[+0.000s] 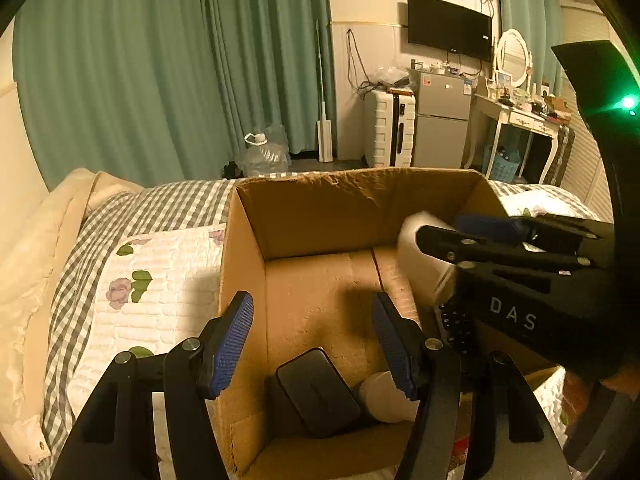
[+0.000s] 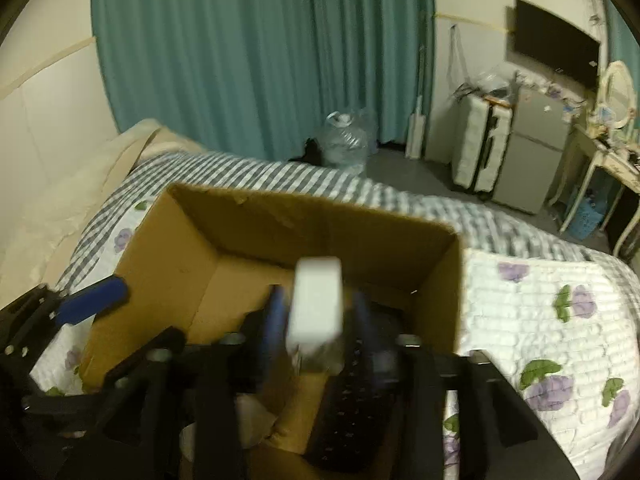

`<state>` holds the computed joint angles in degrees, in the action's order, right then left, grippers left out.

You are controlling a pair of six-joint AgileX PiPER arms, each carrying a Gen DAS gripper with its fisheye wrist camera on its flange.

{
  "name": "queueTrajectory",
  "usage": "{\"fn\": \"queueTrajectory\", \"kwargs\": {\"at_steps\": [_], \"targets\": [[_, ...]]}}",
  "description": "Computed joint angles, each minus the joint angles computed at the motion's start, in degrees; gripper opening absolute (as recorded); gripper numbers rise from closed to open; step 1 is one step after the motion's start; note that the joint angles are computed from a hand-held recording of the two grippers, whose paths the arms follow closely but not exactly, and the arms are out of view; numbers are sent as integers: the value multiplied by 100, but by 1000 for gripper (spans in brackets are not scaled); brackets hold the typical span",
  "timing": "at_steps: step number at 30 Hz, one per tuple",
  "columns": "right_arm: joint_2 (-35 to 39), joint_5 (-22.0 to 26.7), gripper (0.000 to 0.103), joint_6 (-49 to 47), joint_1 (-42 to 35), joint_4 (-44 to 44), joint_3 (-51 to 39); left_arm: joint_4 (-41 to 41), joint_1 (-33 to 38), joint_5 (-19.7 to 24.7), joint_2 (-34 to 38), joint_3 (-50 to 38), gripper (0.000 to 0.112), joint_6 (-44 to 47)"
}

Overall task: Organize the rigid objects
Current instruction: 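Lower both held items into the box and open both tools, then grasp the white blister pack with the left tool while the right tool grasps the blue earbud case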

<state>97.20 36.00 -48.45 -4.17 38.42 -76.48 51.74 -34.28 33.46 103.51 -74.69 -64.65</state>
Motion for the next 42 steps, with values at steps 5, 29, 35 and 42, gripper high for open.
{"fn": "queueTrajectory", "kwargs": {"at_steps": [5,29,35,42], "targets": [[-569,238,62,170,-327,-67,89,96,-237,283,-382,177,64,-133],[-3833,1885,86,-2137,-3006,565,2941,602,-2246,1392,-1751,2081,67,-2393],[-3461,840,86,-1859,-2403,-8,3561,547,-2172,710,-1117,2411,67,-2800],[-3168,522,86,-1623,-2241,-178,3672,358,-2266,549,-144,2232,67,-2808]]}}
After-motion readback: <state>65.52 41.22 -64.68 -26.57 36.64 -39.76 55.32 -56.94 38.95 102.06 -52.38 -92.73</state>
